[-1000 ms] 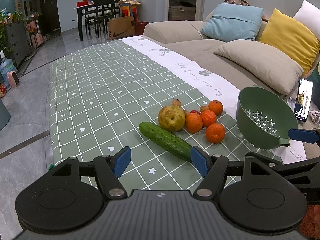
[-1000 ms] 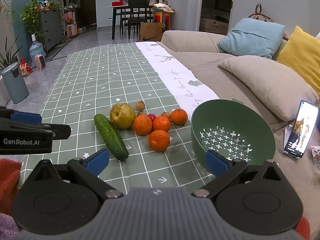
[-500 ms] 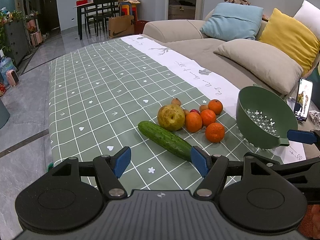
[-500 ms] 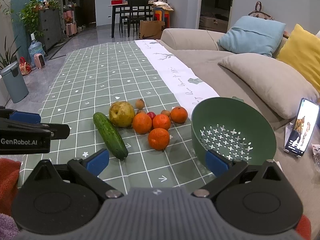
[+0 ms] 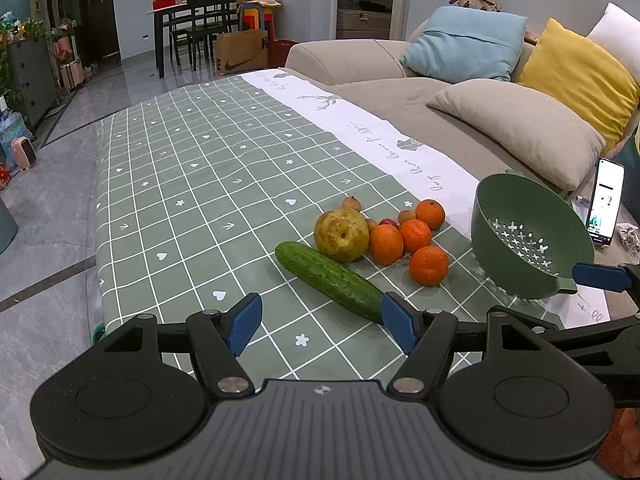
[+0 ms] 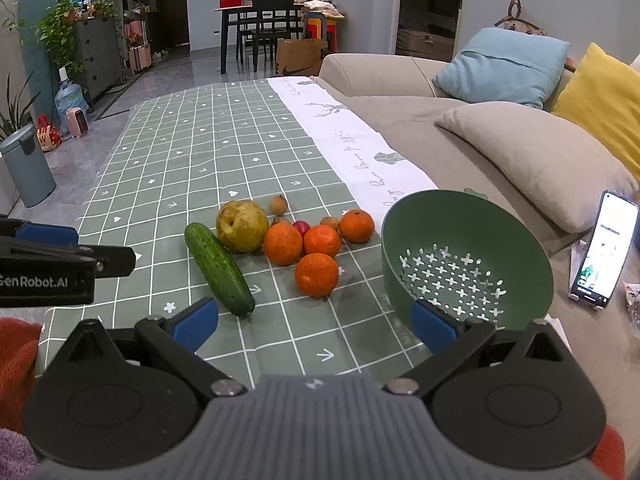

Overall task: Organize fruits
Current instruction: 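Grasp the cucumber with the left tool while the right tool grasps the yellow pear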

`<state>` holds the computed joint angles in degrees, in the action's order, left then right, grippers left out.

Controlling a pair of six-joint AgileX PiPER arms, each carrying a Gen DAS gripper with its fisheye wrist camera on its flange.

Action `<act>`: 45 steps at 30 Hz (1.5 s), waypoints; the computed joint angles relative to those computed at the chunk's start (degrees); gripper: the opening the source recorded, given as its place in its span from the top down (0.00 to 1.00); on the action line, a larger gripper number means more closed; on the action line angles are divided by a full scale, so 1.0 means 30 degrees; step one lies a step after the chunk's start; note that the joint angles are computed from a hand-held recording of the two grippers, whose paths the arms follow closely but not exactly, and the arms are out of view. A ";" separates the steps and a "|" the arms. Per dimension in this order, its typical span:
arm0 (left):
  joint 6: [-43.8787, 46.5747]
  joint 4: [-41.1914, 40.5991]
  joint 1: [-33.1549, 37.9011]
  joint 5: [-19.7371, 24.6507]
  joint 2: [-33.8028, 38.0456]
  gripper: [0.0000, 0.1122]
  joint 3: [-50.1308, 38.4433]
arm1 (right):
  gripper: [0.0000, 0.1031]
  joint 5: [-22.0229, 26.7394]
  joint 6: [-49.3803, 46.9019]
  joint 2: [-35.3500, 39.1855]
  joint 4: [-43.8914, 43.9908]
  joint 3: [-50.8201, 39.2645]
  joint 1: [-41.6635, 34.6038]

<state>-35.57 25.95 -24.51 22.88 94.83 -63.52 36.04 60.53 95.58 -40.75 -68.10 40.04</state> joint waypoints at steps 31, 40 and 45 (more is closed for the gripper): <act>0.3328 -1.0273 0.2782 0.8510 1.2377 0.41 -1.5471 | 0.46 -0.3984 -1.5151 0.8738 0.8634 -0.7920 -0.4150; 0.3350 -1.0571 0.3053 0.9701 1.3693 0.47 -1.7387 | 0.44 -0.4398 -1.8216 0.9854 0.9811 -0.8791 -0.4361; 0.4815 -1.1518 0.3773 1.0118 1.2987 0.49 -1.6545 | 0.39 -0.4274 -2.1343 1.0516 1.1870 -0.9687 -0.4321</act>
